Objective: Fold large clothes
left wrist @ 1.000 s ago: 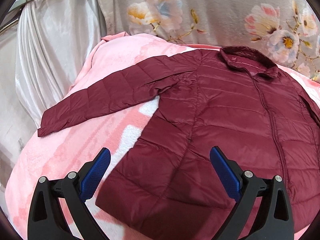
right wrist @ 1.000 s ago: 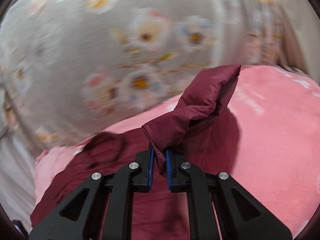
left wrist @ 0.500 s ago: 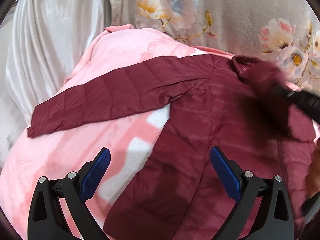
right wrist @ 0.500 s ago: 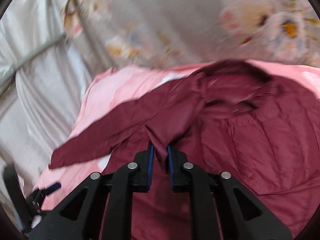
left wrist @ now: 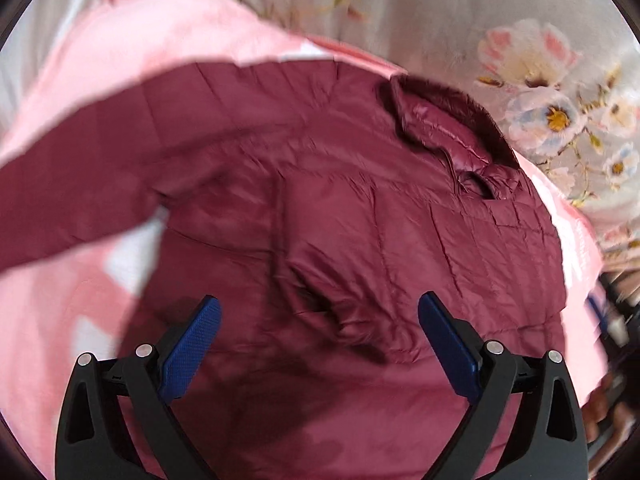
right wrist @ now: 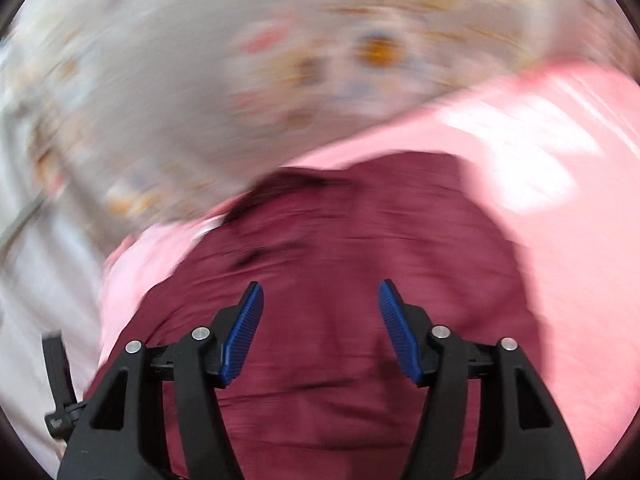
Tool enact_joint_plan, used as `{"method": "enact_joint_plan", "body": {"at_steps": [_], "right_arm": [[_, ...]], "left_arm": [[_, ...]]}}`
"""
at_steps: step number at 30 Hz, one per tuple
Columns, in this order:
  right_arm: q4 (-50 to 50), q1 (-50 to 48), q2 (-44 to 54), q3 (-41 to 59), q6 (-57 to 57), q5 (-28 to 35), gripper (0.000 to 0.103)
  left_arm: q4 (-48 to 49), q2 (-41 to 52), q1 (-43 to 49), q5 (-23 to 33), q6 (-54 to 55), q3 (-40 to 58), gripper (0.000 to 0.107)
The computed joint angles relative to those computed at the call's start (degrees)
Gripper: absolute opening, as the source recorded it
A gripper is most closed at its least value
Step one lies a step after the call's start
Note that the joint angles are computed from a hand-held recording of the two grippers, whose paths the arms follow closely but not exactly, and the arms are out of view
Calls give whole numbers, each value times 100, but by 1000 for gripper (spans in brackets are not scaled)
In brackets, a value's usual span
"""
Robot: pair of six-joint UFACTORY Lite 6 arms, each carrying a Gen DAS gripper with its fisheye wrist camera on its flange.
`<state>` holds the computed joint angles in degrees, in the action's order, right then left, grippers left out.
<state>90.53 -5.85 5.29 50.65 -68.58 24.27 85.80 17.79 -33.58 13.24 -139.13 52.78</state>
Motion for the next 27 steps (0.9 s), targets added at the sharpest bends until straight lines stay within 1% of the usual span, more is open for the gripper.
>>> {"method": "enact_joint_plan", "body": {"at_steps": [1, 2, 3, 4, 5, 6, 7, 8, 9, 11, 12, 13, 15, 16, 18, 21, 22, 24, 25, 27], "right_arm": [[-50, -375, 277, 38, 24, 211, 59], [58, -550, 482, 80, -91, 282, 59], [-74, -746, 797, 232, 34, 298, 59], [-173, -785, 1000, 354, 137, 286, 59], [-193, -853, 1244, 490, 148, 320, 59], [-200, -937, 1548, 700, 211, 415, 59], [-144, -951, 1738, 833, 231, 470, 59], [-113, -983, 1951, 1018, 309, 523, 59], [-10, -994, 2135, 1195, 318, 547, 56], [63, -917, 2394, 1555, 313, 570, 35], [38, -862, 2375, 1641, 312, 523, 11], [253, -818, 2179, 1487, 75, 471, 3], [1043, -785, 1706, 1078, -851, 439, 2], [1305, -744, 1416, 849, -1288, 255, 2], [1358, -650, 1402, 805, -1543, -28, 2], [803, -370, 1928, 1102, -1187, -705, 2], [803, -338, 2021, 1122, -1234, -793, 2], [532, -212, 2216, 1259, -1039, -1043, 2], [389, -146, 2249, 1304, -914, -1165, 2], [-407, 9, 2298, 1439, -196, -1474, 2]], "left_arm": [[319, 117, 36, -79, -370, 55, 89], [449, 255, 83, -213, -499, 197, 81], [368, 320, 101, -282, -389, 269, 71], [60, 461, 109, -325, -39, 457, 62], [-482, 596, 101, -275, 550, 648, 40], [-1038, 721, 57, -122, 1150, 848, 21], [-1559, 797, 24, 46, 1750, 1045, 12], [-1848, 817, 10, 187, 2109, 1176, 4], [-1898, 779, 21, 285, 2231, 1217, 3], [-1710, 662, 20, 571, 2201, 1285, 1], [-1721, 621, -6, 806, 2286, 1349, 1], [-1640, 552, -28, 1017, 2293, 1366, 1], [-1574, 484, -31, 1216, 2354, 1342, 1], [-1582, 543, -38, 1305, 2427, 1344, 1], [-1594, 817, -31, 1325, 2549, 1405, 1], [-1670, 1494, -9, 1229, 2627, 1680, 1], [-1541, 1703, -22, 1243, 2485, 1748, 1], [-1122, 1869, -130, 1434, 2058, 1775, 1], [-1139, 1933, -205, 1600, 2101, 1840, 2], [-1197, 2012, -249, 1746, 2210, 1933, 3]]}}
